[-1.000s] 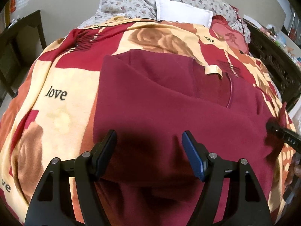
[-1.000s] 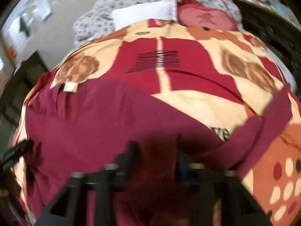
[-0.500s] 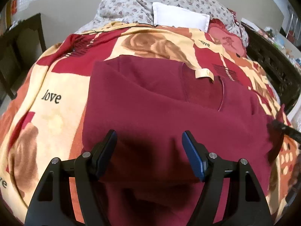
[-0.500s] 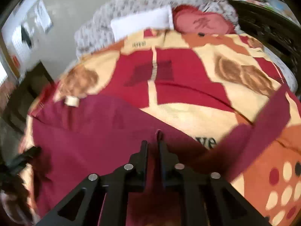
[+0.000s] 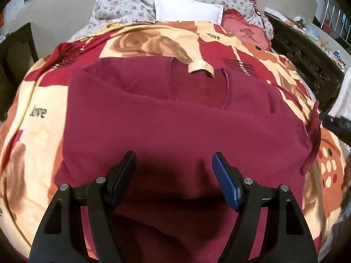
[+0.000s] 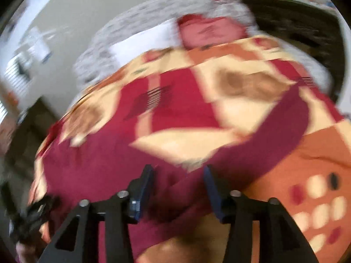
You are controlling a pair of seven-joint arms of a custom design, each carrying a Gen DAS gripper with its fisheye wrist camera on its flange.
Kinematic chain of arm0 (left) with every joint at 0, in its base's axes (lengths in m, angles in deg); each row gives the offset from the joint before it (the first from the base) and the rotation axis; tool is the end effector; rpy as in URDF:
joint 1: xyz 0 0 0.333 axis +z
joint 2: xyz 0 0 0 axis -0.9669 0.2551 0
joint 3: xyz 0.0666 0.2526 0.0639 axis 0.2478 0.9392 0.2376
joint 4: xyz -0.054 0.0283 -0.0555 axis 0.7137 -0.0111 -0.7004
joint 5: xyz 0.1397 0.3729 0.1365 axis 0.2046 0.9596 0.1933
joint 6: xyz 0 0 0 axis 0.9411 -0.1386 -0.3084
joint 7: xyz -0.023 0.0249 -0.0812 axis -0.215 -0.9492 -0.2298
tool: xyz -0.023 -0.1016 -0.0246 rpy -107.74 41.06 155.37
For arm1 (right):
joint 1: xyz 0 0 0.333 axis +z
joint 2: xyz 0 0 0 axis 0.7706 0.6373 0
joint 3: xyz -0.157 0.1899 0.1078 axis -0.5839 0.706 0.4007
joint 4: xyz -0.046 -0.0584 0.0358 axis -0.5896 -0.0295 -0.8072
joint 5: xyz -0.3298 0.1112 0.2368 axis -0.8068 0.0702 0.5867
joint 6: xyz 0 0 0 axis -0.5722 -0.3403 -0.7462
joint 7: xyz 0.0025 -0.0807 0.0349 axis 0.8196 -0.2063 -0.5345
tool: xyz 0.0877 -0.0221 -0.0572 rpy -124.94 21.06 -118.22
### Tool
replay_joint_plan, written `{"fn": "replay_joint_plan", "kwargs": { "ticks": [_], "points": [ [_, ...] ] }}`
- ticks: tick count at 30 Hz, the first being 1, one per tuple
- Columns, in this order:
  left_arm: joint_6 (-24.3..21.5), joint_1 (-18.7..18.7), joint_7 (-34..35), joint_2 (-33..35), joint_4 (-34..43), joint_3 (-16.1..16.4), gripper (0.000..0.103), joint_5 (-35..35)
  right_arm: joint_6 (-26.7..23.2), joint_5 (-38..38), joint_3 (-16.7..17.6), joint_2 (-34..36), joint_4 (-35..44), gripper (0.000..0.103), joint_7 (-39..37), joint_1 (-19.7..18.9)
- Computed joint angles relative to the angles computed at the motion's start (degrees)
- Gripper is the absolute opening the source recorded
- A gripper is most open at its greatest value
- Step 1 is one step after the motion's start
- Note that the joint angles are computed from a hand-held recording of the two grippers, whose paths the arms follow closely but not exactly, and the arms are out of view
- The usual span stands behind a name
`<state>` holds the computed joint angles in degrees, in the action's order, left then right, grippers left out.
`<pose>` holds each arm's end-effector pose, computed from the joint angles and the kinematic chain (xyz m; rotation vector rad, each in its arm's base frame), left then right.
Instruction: Fold small clothes
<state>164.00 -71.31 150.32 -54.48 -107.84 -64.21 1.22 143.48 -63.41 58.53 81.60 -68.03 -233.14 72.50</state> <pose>0.6498 -0.1271 0.2909 -1.6129 2.2457 -0.8640 0.6190 0.2334 0.3467 -1.1655 2.2624 -0.6062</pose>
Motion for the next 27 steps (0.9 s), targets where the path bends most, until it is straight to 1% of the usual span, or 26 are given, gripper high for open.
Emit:
{"fn": "replay_joint_plan", "kwargs": {
  "ticks": [2,3,6,8,9,11,12,13,14,15,16,17,18,20,22,25,27],
  "points": [
    [-1.0,-0.4,-0.9,0.3,0.3,0.2,0.072,0.2,-3.5,4.1,-0.3,0.2,0.7,0.048,-1.4,-1.8],
    [-1.2,-0.6,-1.3,0.4,0.3,0.4,0.072,0.6,-3.6,5.3,-0.5,0.4,0.7,0.048,-1.5,-2.5],
    [-1.1,-1.7,-2.6,0.6,0.1,1.3,0.072,2.2,-1.3,9.4,-1.4,1.4,0.6,0.048,-0.4,-5.0],
    [-1.2,-2.4,-3.8,0.9,0.4,1.9,0.072,3.5,-2.2,13.8,-1.2,3.3,2.0,0.048,-2.2,-6.5],
    [-1.4,-2.3,-4.0,1.1,0.6,1.8,0.072,3.9,-2.0,14.5,-1.5,3.6,2.1,0.048,-2.1,-6.5],
    [-1.2,-2.3,-4.3,1.4,0.7,1.8,0.072,4.4,2.9,15.9,-2.1,3.9,0.3,0.048,-2.0,-7.3],
    [-1.2,-2.6,-4.8,1.5,0.9,2.0,0.072,5.0,4.7,15.8,-2.6,4.1,-0.3,0.045,-1.8,-7.1],
    [-1.4,-2.8,-5.4,1.8,1.1,2.3,0.072,5.6,5.1,14.7,-3.5,3.8,-1.0,0.037,-1.0,-6.2],
    [-1.5,-2.8,-5.7,1.9,1.1,2.3,0.072,6.0,5.1,12.8,-4.5,3.1,-1.9,0.022,0.3,-5.1],
    [-1.5,-2.8,-5.9,2.0,1.2,2.3,0.072,6.2,6.2,9.0,-5.9,2.0,-3.4,0.017,3.2,-3.6],
    [-1.5,-2.8,-6.2,2.1,1.1,2.3,0.072,6.6,6.6,6.2,-6.6,1.1,-4.4,0.014,5.5,-2.8],
    [-1.4,-2.9,-6.5,2.2,1.1,2.4,0.072,6.9,5.8,1.7,-7.5,-0.8,-6.0,0.011,9.0,-1.4],
    [-1.4,-3.0,-6.8,2.3,1.2,2.5,0.072,7.3,4.8,-2.6,-7.9,-2.8,-7.7,0.011,12.5,-0.5],
    [-1.4,-2.8,-7.3,2.2,1.1,2.3,0.072,7.6,4.7,-9.8,-7.7,-7.4,-12.3,0.011,19.4,-0.1],
    [-1.6,-1.6,-6.1,2.0,1.0,0.9,0.072,6.4,4.7,-14.1,-6.6,-11.6,-17.0,0.01,24.5,-0.6],
    [-1.8,0.1,-3.1,1.0,0.3,-1.6,0.072,3.0,4.0,-15.7,-4.0,-16.2,-23.6,0.011,28.6,-1.9],
    [-2.2,0.7,-0.6,0.3,-0.2,-3.1,0.072,0.5,7.3,-18.0,-2.9,-17.5,-27.5,0.01,33.1,-3.7]
  ]
}}
